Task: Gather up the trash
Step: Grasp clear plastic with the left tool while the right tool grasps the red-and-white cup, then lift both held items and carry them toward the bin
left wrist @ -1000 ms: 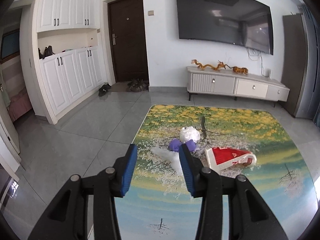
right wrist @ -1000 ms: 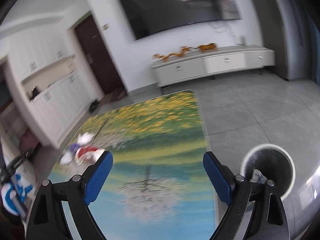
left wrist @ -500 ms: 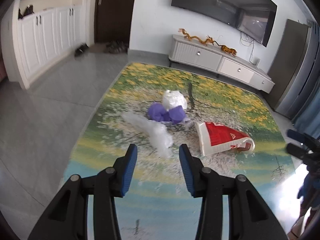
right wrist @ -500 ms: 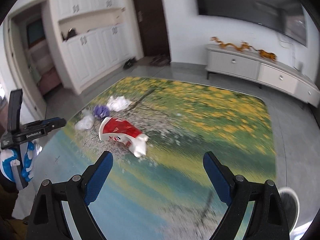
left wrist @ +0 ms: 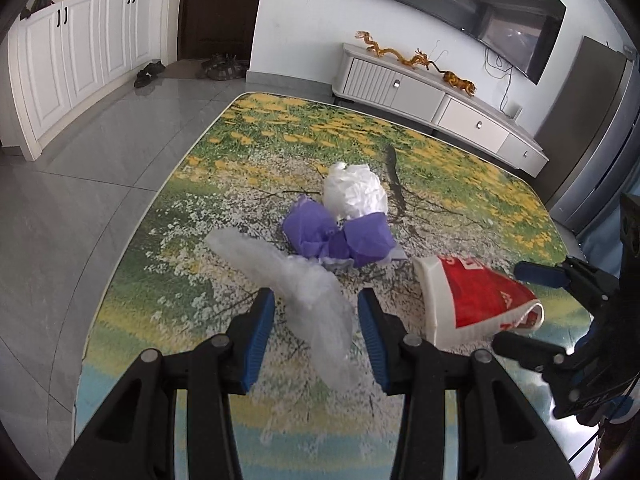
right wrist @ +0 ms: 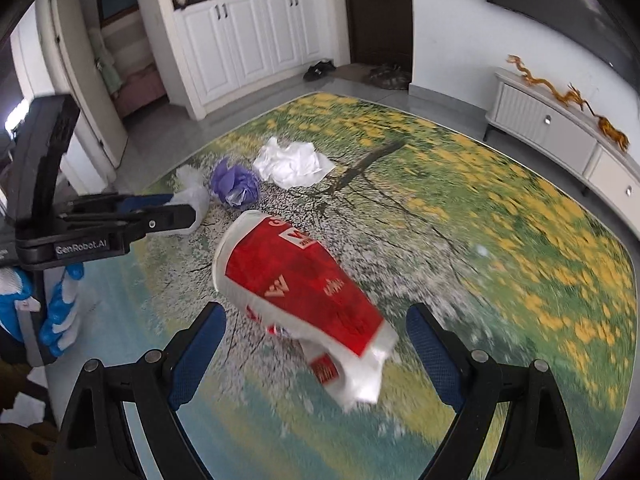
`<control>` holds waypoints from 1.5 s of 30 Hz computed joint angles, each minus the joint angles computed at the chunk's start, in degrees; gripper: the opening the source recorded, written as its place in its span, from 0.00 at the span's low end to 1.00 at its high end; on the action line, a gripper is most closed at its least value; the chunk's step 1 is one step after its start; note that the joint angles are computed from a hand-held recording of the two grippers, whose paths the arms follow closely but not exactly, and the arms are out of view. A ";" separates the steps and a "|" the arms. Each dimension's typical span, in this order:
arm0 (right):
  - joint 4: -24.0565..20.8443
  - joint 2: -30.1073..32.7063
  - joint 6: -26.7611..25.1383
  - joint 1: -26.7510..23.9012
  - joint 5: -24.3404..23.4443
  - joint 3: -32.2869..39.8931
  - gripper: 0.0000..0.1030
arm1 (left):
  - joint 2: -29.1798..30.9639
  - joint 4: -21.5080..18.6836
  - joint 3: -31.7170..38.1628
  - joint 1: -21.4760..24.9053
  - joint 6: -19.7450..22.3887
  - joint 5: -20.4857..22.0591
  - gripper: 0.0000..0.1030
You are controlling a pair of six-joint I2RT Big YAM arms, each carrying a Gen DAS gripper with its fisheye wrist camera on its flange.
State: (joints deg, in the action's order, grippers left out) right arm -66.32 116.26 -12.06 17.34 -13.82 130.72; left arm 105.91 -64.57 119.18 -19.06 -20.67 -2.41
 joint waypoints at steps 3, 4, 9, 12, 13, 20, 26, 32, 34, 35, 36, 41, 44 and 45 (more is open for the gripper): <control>-1.78 1.72 -1.99 0.64 1.06 2.39 0.85 | 0.03 0.63 -0.38 0.13 -0.22 0.16 0.39; -2.42 2.12 -2.84 0.89 1.37 2.89 0.78 | -0.02 0.84 -0.61 0.14 -0.28 0.24 0.35; -2.42 1.75 -4.98 1.43 2.86 1.40 0.36 | -0.52 1.70 -1.66 -0.06 0.01 -0.17 0.31; -1.13 0.11 -3.93 1.14 1.91 -1.33 0.28 | -1.10 2.29 -2.38 -0.46 0.27 -1.28 0.29; -0.09 -0.83 -3.27 1.00 1.70 -2.85 0.28 | -1.49 2.55 -2.91 -0.61 0.18 -1.57 0.28; 5.33 -7.57 3.49 -0.74 -1.25 -11.86 0.28 | -4.64 4.01 -5.45 -2.06 0.67 -2.33 0.27; 10.97 -16.72 8.78 -2.48 -2.15 -21.94 0.28 | -8.56 5.62 -7.16 -5.14 2.07 -3.99 0.27; 15.76 -25.33 12.41 -4.61 -1.86 -29.50 0.28 | -11.50 6.09 -6.38 -10.82 5.65 -10.52 0.27; 16.96 -28.28 13.56 -5.47 -1.42 -31.92 0.28 | -11.70 6.09 -5.32 -12.60 6.88 -12.32 0.27; 17.43 -29.29 13.91 -5.81 -1.45 -32.82 0.28 | -12.03 6.33 -5.00 -13.92 7.88 -13.63 0.27; 18.20 -30.98 14.61 -6.36 -1.33 -34.30 0.28 | -12.12 6.39 -4.56 -14.82 8.61 -14.43 0.27; 20.46 -37.48 17.02 -8.79 -0.81 -40.11 0.28 | -12.63 6.78 -3.06 -19.01 11.98 -16.76 0.27; 21.69 -40.72 18.59 -11.07 -0.55 -42.96 0.28 | -11.77 6.52 -1.23 -21.22 13.66 -17.70 0.27; 22.10 -41.73 19.05 -12.01 -0.63 -43.87 0.28 | -11.24 6.29 -0.31 -21.97 14.26 -17.89 0.27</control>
